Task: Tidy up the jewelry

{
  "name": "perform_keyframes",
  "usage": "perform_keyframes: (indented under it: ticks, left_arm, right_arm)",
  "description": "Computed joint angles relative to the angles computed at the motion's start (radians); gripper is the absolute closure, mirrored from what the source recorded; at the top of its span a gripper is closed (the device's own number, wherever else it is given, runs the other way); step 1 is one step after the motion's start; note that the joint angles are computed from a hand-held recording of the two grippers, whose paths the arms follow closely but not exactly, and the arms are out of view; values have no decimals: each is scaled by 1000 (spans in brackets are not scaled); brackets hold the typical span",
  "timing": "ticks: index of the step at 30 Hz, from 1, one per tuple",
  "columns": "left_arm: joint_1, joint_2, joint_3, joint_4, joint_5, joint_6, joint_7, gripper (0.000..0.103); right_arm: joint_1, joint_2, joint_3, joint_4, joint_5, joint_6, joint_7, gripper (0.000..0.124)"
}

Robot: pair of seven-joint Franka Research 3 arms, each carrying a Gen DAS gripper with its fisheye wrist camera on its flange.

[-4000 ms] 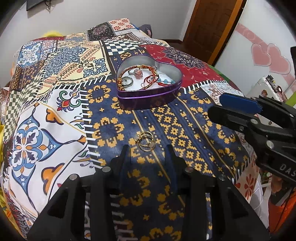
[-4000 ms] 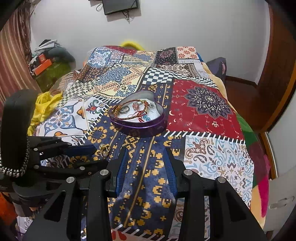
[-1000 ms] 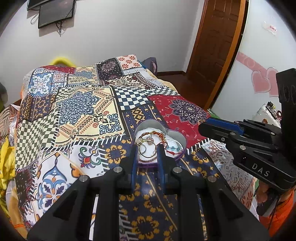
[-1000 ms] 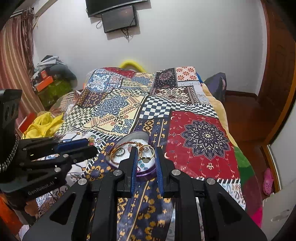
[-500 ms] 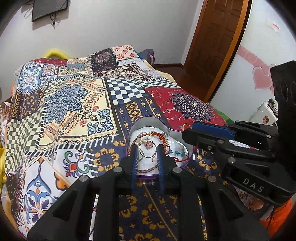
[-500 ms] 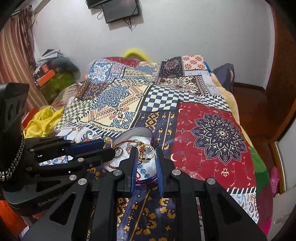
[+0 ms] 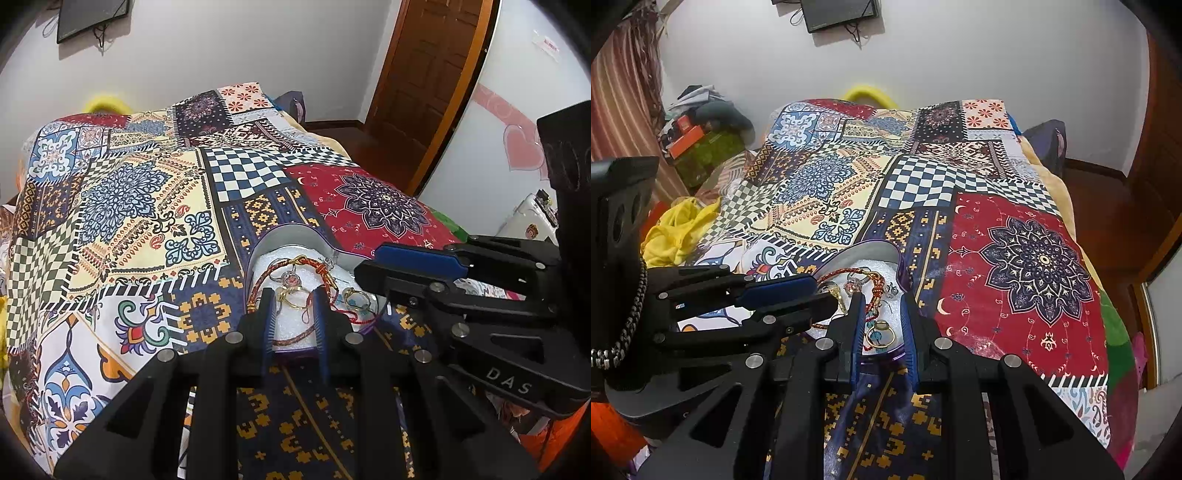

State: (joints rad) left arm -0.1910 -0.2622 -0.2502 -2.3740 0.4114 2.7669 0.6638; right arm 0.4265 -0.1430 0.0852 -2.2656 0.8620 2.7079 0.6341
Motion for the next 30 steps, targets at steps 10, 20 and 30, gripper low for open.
perform_keyframes:
  ticks: [10, 20, 30]
  left_arm:
    - [21, -121, -35, -27, 58, -47, -93, 78]
    - [57, -360, -134, -28, 189, -148, -224, 68]
    - [105, -612, -289, 3, 334, -256, -348, 42]
  right_arm:
    - [20, -100, -14, -61, 28, 57, -19, 89]
    - [136, -346, -86, -181, 178, 180, -122, 89]
    - [484, -680, -220, -331, 314, 543, -321, 75]
